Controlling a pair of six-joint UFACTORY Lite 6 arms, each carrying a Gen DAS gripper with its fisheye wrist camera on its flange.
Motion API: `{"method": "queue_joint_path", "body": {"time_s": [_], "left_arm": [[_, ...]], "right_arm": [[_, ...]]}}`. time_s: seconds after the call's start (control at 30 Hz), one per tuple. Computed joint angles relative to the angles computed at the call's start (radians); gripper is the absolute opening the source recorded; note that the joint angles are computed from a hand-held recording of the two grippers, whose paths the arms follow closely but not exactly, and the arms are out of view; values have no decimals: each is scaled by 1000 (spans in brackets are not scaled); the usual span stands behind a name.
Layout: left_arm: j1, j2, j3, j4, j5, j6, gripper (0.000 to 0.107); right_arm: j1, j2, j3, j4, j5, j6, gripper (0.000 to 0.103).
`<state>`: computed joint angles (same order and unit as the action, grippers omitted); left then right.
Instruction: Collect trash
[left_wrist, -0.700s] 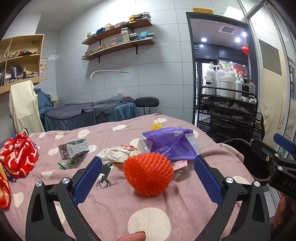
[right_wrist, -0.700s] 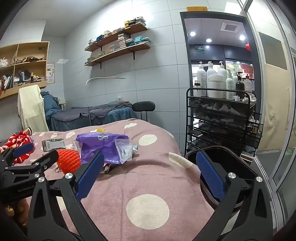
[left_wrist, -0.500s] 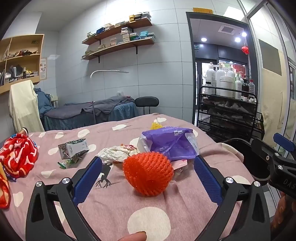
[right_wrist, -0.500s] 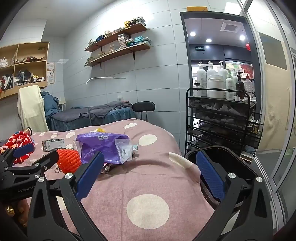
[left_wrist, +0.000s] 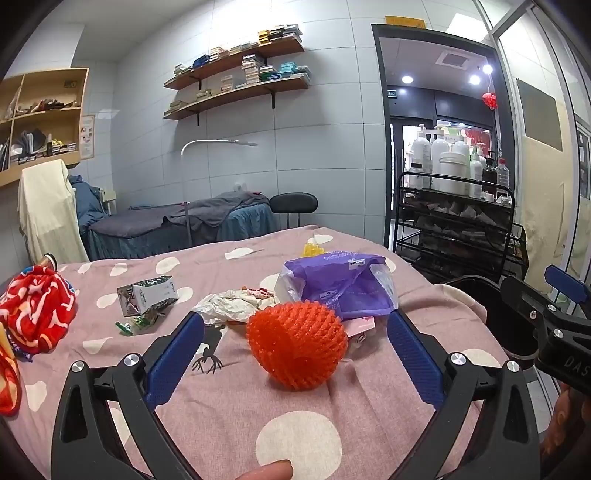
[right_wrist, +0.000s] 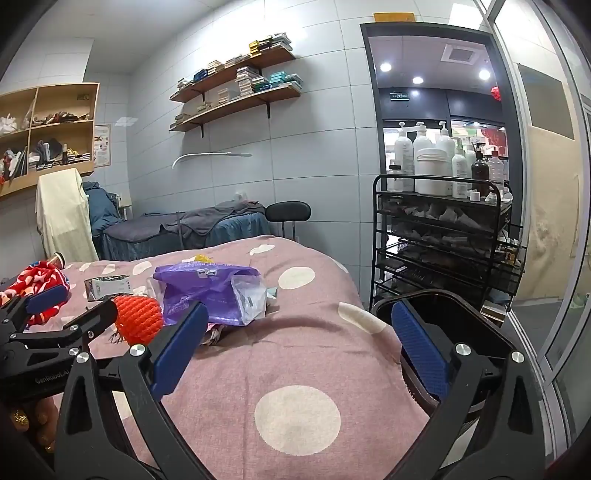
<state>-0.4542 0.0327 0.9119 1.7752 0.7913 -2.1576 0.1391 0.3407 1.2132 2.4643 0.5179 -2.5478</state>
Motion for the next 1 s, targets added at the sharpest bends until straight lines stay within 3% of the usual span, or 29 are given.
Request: {"method": "queue_joint_path", "body": {"time_s": [1.0], "left_arm": [[6,-19,-31,13,-3,-18,98]], "right_arm": [[19,9,-2,38,-2,-29,98]]}}
